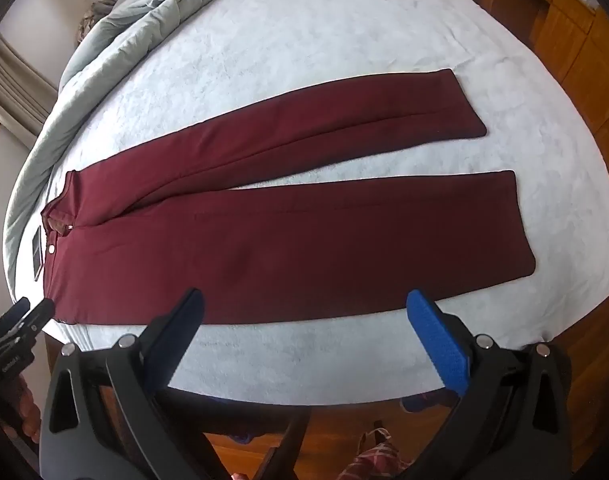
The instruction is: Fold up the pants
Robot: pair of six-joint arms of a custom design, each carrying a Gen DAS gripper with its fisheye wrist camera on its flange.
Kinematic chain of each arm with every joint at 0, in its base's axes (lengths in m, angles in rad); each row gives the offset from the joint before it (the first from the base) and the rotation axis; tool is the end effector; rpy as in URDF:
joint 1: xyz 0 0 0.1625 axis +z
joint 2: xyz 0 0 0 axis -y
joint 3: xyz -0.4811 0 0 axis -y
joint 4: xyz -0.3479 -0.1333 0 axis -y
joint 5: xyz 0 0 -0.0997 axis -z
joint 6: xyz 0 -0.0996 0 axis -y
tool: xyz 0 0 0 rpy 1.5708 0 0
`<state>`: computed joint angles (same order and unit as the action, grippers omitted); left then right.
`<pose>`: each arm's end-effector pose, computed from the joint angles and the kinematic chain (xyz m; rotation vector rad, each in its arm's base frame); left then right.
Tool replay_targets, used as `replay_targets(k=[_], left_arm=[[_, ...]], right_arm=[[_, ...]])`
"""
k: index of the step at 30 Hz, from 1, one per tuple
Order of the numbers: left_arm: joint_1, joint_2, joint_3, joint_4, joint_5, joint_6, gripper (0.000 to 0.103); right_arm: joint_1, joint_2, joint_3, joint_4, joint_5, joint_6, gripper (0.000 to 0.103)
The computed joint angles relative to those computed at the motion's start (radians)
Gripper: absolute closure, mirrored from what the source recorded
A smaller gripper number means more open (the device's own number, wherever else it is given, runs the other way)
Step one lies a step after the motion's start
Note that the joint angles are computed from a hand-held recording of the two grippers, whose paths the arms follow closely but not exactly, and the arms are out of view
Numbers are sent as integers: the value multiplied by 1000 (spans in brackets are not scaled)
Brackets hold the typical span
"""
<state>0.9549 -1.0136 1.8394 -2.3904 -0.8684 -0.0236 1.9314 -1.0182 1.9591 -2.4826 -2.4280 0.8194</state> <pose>-0.1792 -0.5954 0.2385 0.7203 2.3510 -0.2759 0.2502 -0.4990 0.2228 -0.5198 -2.2946 0.5697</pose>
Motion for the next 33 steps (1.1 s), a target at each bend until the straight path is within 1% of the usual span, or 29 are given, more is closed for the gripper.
replay_targets(k=[3, 17, 19, 33], left_arm=[[4, 2, -1, -2, 0, 1, 4], [13, -1, -3, -7, 3, 23, 4], [-1, 7, 1, -6, 9, 5, 4], [-3, 3, 11, -14, 15, 5, 4]], right_arm=[[3, -1, -9, 19, -7, 11, 2], [7, 0, -5, 9, -11, 3, 2], [6, 1, -4, 3, -8, 0, 2], [6, 8, -10, -6, -14, -13, 3]])
